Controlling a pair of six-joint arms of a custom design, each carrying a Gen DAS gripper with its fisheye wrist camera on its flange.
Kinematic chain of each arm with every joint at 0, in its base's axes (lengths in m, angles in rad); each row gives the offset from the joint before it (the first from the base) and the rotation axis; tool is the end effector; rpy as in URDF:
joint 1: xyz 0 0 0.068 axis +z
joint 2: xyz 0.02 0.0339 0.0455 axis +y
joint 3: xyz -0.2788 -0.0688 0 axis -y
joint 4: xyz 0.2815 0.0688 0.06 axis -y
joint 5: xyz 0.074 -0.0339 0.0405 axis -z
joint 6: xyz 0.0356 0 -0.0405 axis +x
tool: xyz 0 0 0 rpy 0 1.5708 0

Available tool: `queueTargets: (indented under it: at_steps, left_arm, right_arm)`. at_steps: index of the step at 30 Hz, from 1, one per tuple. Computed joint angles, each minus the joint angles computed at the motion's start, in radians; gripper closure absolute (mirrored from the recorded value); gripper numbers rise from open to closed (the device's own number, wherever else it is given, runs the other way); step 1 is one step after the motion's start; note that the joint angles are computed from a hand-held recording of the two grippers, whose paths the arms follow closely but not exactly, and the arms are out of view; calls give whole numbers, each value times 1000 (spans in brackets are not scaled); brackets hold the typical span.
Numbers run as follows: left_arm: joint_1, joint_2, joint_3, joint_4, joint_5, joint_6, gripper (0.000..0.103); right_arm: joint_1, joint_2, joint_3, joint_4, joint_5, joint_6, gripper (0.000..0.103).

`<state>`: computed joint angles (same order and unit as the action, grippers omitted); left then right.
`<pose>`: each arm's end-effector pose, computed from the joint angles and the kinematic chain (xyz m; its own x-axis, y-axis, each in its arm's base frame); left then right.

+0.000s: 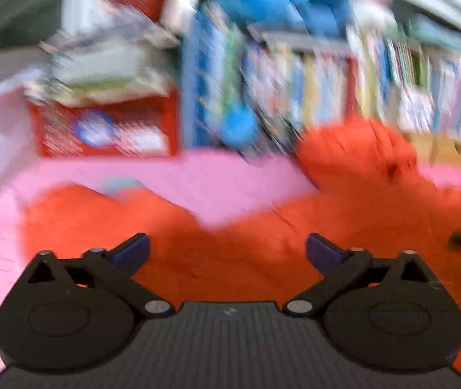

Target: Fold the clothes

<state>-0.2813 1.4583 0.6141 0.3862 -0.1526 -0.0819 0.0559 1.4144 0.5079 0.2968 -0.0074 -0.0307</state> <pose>0.3075 -0.0832 0.1717 -0.4351 0.0416 -0.8994 0.1082 0.9941 -0.0064 0.2867 0.0163 0.1415 -0.5696 -0.0626 -0.8196 -0.0794 0.9966 -0.0209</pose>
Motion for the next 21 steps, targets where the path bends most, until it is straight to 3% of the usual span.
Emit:
queueTargets:
  at_steps: [3, 8, 10, 15, 16, 18, 19, 20, 21]
  left_arm:
    - [137, -13, -12, -14, -19, -13, 0]
    - [371, 213, 245, -281, 145, -205, 0]
    - [398, 284, 303, -285, 151, -248, 0]
    - [354, 390, 394, -249, 122, -164, 0]
    - [343, 408, 394, -209, 114, -157, 5]
    - [319, 424, 403, -185, 49, -157, 28]
    - [312, 423, 412, -195, 10, -167, 54]
    - [316, 415, 414, -197, 7, -184, 92]
    - [342, 387, 393, -172, 77, -224, 97]
  right_arm:
    - [81, 132, 31, 63, 98, 7, 24]
    - [159, 125, 13, 92, 240, -27, 20]
    - [164, 146, 26, 96, 252, -28, 18]
    - [148, 148, 29, 84, 237, -12, 14]
    - [144, 155, 33, 86, 234, -11, 13]
    - [138, 158, 34, 84, 226, -6, 12]
    - [134, 157, 35, 80, 221, -2, 12]
    - [129, 156, 36, 76, 214, 2, 10]
    - [124, 155, 38, 72, 207, 6, 10]
